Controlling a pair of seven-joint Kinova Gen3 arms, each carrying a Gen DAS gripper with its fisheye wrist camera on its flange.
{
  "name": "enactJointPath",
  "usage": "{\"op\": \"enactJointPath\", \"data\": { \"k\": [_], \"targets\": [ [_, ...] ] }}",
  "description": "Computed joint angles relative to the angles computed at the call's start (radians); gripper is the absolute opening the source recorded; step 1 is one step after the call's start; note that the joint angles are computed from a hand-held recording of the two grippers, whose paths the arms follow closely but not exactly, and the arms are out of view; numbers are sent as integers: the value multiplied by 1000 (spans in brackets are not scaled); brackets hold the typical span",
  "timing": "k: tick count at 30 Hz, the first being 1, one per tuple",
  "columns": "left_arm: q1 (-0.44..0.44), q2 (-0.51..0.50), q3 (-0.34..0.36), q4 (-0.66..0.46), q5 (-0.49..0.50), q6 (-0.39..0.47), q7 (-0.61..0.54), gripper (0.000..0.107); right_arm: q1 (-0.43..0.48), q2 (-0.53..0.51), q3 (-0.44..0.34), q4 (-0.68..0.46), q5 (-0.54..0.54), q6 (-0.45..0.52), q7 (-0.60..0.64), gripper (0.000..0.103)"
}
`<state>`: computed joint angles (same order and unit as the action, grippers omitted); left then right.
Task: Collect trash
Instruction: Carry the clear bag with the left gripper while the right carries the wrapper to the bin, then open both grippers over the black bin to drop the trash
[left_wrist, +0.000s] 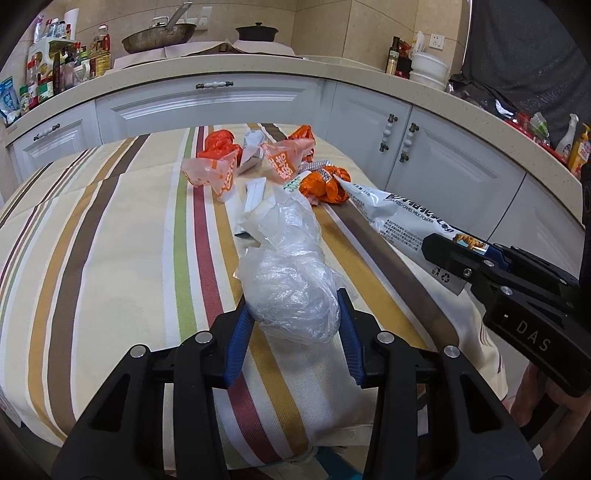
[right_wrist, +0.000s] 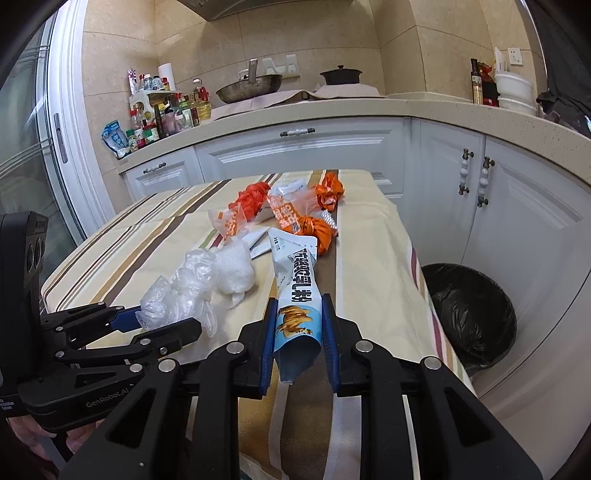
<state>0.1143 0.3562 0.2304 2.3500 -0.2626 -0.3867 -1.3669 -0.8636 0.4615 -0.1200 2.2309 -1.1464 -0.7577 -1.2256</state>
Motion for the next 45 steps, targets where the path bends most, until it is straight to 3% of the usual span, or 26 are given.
{"op": "enactJointPath", "data": {
  "k": [6, 10, 17, 21, 25, 28, 35, 36, 38, 39, 41, 45],
  "targets": [
    [-10, -23, 18, -8, -27, -10, 30, 42, -16, -31, -2, 13, -94, -64, 56, 23],
    [-18, -4, 61, -69, -69, 35, 63, 42, 5, -38, -10, 23, -164, -101, 84, 23],
    [147, 47, 3, -189, 38, 57, -41, 42, 65, -42, -19, 51, -243, -151, 110, 24],
    [230, 86, -15, -304, 106, 128, -90, 42, 100, -39, -11, 62, -253, -163, 126, 23],
    [325, 140, -58, -428, 178, 213, -143, 42, 149, -34, 2, 84, -210, -156, 87, 23],
    [360, 198, -59, -552, 204, 324, -169, 42, 183, -25, 19, 90, -173, -135, 57, 23],
    [519, 316, -192, -777, 241, 478, -181, 43, 273, 10, 71, 106, -30, -70, -74, 24],
    [535, 333, -207, -810, 238, 505, -176, 45, 286, 16, 79, 103, -9, -55, -92, 27],
    [575, 367, -248, -876, 230, 561, -151, 65, 312, 37, 92, 103, 45, -45, -152, 39],
    [591, 378, -267, -891, 225, 565, -134, 66, 311, 45, 105, 100, 49, -42, -163, 46],
    [603, 393, -283, -912, 211, 577, -110, 73, 319, 60, 120, 98, 64, -33, -188, 50],
    [573, 390, -253, -912, 194, 579, -93, 75, 306, 62, 142, 101, 60, -23, -204, 51]
  ]
}}
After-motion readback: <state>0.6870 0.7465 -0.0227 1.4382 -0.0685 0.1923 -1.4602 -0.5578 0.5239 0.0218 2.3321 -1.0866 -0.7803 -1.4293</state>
